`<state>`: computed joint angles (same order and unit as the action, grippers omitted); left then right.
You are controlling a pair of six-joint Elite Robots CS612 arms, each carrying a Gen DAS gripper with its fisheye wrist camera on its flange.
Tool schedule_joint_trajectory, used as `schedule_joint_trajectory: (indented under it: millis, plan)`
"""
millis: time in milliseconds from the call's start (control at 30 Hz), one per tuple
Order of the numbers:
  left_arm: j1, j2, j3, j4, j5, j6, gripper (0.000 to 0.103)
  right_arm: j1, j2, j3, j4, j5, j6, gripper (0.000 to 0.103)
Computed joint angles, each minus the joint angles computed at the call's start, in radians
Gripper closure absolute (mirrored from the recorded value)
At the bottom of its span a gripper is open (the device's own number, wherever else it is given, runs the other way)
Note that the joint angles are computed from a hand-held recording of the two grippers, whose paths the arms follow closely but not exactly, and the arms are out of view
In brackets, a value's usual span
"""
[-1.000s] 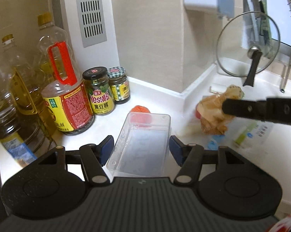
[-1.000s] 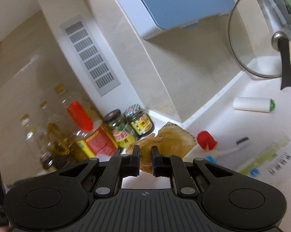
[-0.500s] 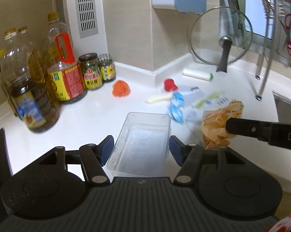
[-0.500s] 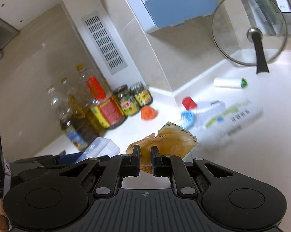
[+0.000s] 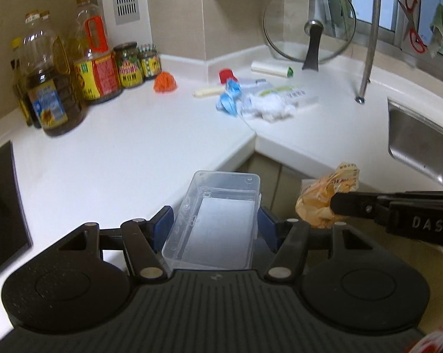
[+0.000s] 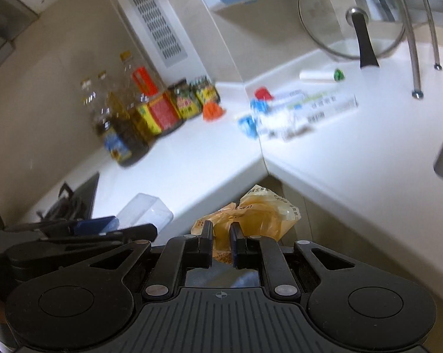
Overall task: Collect trash
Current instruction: 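Carry the plastic box and paper bag down over the wastebasket with both tools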
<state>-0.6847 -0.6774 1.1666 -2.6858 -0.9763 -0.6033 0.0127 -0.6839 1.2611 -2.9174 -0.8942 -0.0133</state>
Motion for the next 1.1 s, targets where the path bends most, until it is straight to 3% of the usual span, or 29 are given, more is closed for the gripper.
schedule_joint_trajectory:
  millis: [233, 433, 1100]
  plan:
    - [-0.025, 0.001, 0.035, 0.054, -0.028, -0.086, 0.043, -0.009, -0.023, 0.073, 0.081, -0.020, -0.117, 0.091]
    - [-0.027, 0.026, 0.020, 0.109, -0.057, -0.112, 0.043, -0.005, -0.010, 0.080, 0.126, -0.046, -0.160, 0.091]
    - [0.032, 0.166, -0.101, 0.150, -0.209, -0.050, 0.043, 0.022, 0.147, -0.098, 0.282, -0.123, -0.217, 0.091]
